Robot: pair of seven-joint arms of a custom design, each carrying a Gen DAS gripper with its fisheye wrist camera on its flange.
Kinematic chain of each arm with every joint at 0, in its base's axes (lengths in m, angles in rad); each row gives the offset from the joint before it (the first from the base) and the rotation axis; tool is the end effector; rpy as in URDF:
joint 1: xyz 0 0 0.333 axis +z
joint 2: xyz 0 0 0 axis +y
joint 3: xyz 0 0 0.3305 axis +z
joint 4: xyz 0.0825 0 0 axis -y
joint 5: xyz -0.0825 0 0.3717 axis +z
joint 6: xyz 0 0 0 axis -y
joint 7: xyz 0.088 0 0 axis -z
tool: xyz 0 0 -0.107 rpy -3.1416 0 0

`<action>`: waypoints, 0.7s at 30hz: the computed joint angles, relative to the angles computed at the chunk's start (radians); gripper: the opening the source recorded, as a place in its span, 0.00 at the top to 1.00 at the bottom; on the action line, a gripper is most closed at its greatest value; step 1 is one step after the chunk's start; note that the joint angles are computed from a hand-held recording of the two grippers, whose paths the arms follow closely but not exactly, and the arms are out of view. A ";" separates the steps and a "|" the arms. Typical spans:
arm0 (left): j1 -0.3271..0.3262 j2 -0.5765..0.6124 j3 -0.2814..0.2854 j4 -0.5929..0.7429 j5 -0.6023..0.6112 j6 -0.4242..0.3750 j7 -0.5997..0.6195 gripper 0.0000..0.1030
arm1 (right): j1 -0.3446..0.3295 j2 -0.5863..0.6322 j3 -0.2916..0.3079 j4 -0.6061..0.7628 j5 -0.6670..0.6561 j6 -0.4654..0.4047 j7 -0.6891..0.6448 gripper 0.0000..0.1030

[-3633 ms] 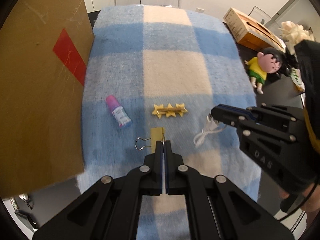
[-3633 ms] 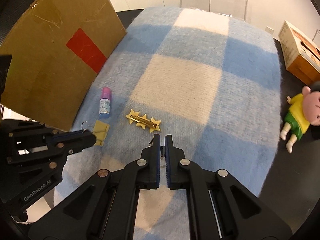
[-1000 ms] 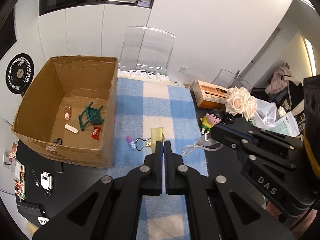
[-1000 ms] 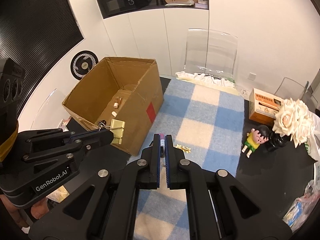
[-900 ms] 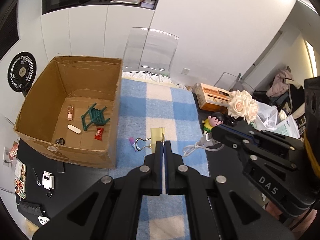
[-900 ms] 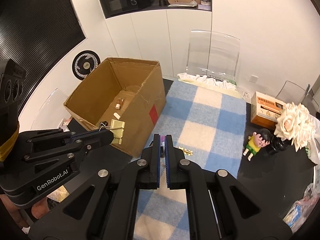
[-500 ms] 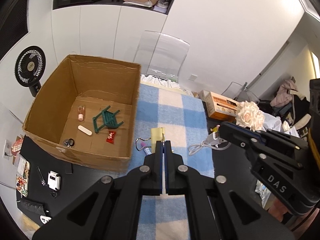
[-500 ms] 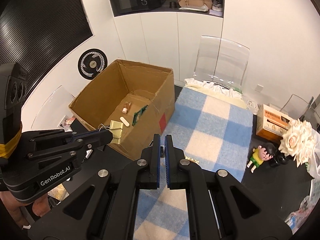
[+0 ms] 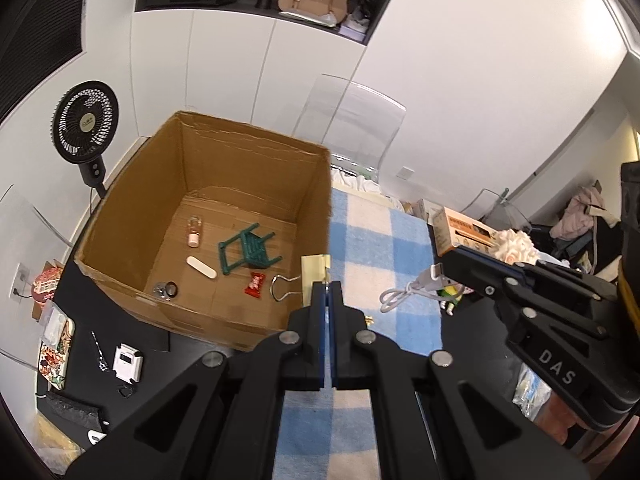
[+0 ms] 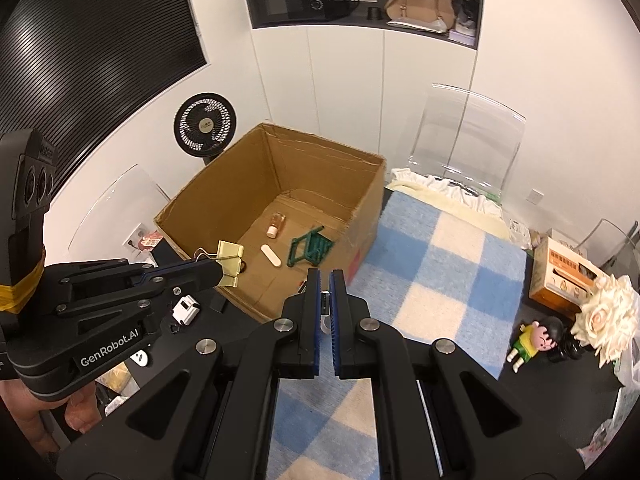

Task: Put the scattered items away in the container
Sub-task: 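Carry the binder clip and white cable with both tools over the box, then lower into the box and open the left tool while the right tool releases the cable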

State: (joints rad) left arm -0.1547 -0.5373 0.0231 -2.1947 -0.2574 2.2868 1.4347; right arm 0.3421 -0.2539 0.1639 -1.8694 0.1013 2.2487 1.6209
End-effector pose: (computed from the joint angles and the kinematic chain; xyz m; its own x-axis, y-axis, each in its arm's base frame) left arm 0.4094 -0.0574 0.6753 0.0049 -0.9407 0.3392 -0.8296 -0.1932 -0.5238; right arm 0.4364 0.2594 0.7033 0.4380 -0.8945 -0.0895 -0.7505 -0.3090 -0.5842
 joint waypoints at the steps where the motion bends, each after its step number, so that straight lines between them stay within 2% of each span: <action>1: 0.004 0.000 0.005 -0.001 0.000 0.001 0.001 0.99 | 0.002 0.008 0.002 0.007 0.000 0.001 -0.003 0.96; 11: 0.050 0.021 0.044 0.002 -0.006 0.009 0.021 0.99 | 0.046 0.133 0.013 0.129 -0.019 -0.006 -0.015 0.96; 21: 0.105 0.108 0.075 0.052 -0.044 0.029 0.072 0.99 | 0.089 0.270 -0.003 0.269 -0.029 -0.017 -0.036 0.96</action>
